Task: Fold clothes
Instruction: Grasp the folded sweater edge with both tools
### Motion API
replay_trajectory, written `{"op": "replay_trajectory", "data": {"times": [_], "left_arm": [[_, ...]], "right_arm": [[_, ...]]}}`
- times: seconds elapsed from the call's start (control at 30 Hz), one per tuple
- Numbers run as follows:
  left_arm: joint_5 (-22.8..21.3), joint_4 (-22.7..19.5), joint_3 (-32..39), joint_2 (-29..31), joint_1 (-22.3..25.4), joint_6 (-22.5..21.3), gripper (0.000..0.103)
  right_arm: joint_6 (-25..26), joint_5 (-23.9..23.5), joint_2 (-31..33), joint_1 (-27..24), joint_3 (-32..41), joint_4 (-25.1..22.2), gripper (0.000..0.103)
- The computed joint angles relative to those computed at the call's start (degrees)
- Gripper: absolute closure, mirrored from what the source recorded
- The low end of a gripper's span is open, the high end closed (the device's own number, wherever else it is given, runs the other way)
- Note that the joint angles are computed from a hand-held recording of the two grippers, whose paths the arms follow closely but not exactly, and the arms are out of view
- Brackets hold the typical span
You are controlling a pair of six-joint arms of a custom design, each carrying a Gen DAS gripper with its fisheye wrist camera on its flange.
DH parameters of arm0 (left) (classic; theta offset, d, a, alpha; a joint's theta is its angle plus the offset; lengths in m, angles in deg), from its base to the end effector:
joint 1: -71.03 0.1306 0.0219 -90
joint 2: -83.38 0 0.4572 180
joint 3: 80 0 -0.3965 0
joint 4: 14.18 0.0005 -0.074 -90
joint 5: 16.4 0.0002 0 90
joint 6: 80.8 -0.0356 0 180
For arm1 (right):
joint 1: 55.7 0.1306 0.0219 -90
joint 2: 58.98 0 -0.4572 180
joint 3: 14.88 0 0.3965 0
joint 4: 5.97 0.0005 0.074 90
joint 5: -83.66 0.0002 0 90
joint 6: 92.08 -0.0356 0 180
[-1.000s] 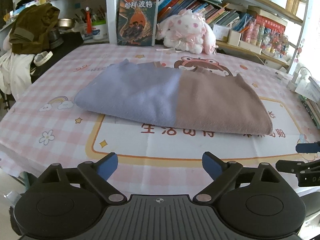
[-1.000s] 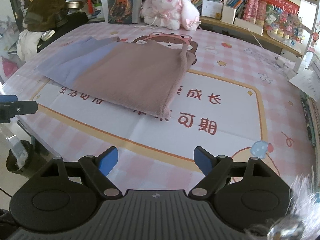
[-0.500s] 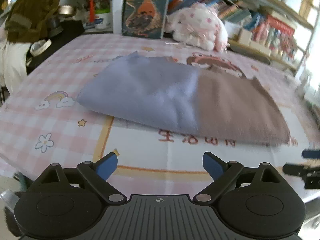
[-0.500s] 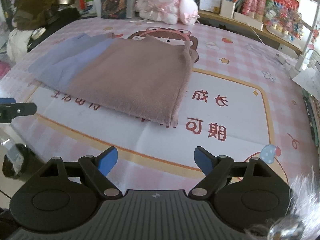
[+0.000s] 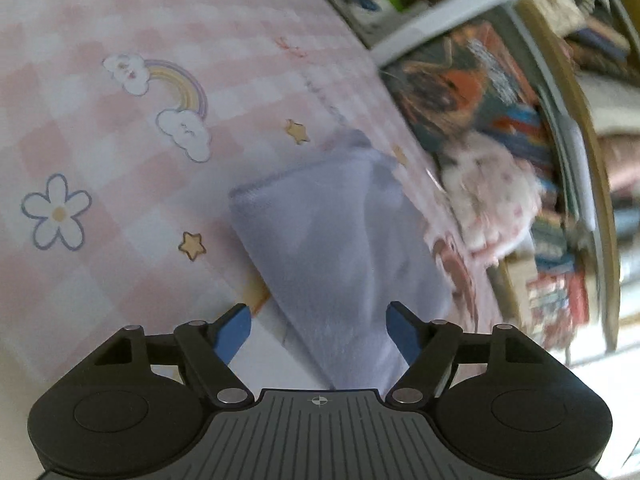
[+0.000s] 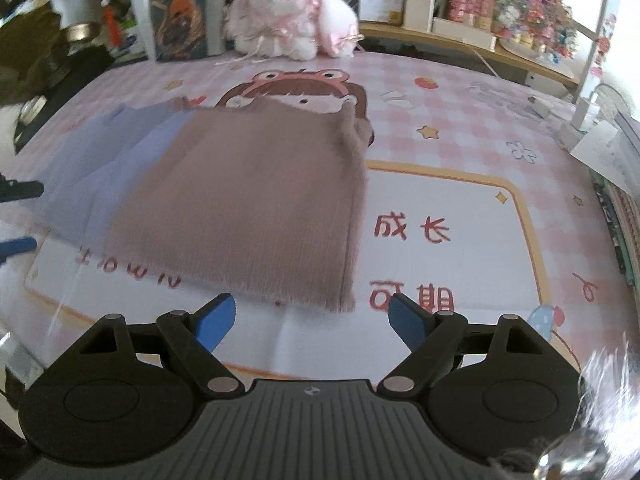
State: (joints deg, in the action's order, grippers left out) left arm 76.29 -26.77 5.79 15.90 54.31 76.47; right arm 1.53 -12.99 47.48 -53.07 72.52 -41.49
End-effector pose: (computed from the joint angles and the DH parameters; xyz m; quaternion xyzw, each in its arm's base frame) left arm 0.6083 -0.1850 0.3050 -0.3767 0.8213 -0.3020 0.3038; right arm 0.5886 0.0307 0.3503 -0.0694 0.9486 0.0527 0.3041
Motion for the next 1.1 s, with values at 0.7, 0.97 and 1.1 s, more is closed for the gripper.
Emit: {"op": "replay_trajectory", "data": {"times": [0.7, 0.97, 1.1], "left_arm": [[-2.0, 3.0, 3.4, 2.2, 5.0, -14.0, 0.095], [4.3, 6.7, 2.2, 4.2, 7.5, -9.2, 0.08], [6.3, 7.7, 2.8, 5.7, 8.1, -5.1, 0.077]], "right_arm": [[-21.7, -4.6, 8.2, 0.1, 9.7, -3.6, 0.085], [-18.3, -1.7, 10.0, 2.5, 12.8, -5.3, 0.092], [-17.5, -1.3, 11.4, 2.7, 14.6, -6.0, 0.092]]}}
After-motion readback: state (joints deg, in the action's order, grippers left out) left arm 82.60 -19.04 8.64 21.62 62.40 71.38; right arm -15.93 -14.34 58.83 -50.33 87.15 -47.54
